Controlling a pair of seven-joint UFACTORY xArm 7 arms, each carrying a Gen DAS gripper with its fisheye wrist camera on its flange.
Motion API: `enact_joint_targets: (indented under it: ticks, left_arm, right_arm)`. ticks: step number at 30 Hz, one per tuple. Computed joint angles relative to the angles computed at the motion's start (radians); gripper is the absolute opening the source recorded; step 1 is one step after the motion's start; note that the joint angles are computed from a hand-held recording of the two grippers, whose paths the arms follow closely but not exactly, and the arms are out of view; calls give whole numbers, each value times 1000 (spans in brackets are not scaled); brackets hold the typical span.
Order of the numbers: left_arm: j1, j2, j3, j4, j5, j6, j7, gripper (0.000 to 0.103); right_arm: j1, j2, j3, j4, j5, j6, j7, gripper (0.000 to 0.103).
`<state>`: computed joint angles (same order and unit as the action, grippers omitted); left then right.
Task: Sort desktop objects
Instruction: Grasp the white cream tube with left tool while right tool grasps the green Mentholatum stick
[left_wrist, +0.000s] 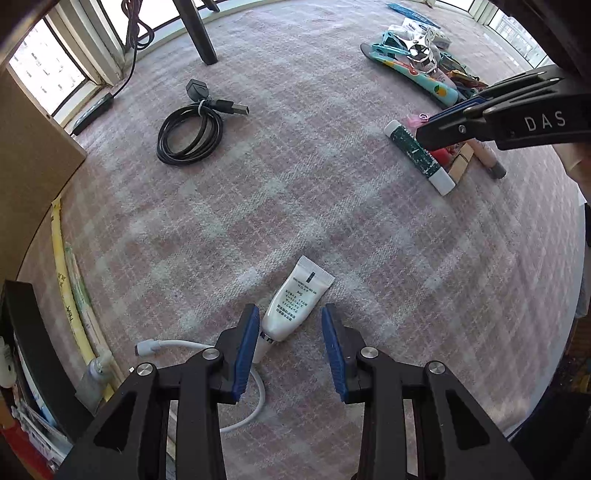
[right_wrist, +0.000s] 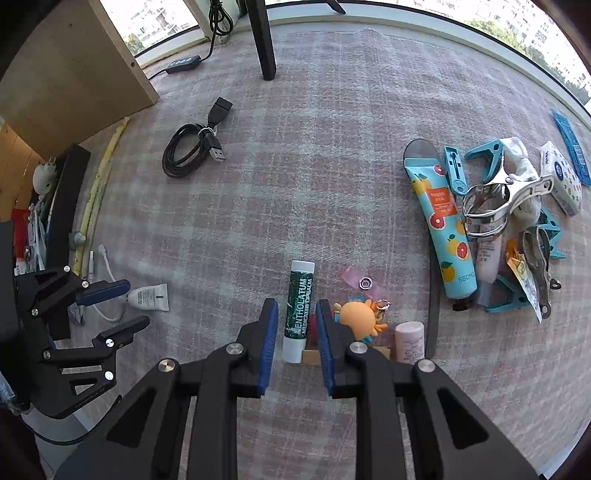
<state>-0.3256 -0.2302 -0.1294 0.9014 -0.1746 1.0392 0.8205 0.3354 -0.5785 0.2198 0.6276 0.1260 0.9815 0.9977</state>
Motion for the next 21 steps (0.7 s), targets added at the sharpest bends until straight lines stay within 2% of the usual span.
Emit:
enact_joint_targets:
  ticks: [9,12,16,18,21]
  left_arm:
    - [-4,27,-5,18,-5,6,2,30]
    - [-2,15,0,10,-15,20,13,26]
    - [-3,-17,5,-18,-21,29,42,26]
    - [-2,-25,0,-28,-13,12,30,23]
    - [-2,-24,-4,-27,-7,8,0,22]
  right_arm:
    - [5,53,-6,9,8,0,-23,21]
    - [9,74,5,16,5,-9,-13,21]
    - [26,89,14,22,10,-16,-3,20]
    - [38,102,9,21,26,-24,-7,16]
    - [42,113,19,26,18,-30,7,16]
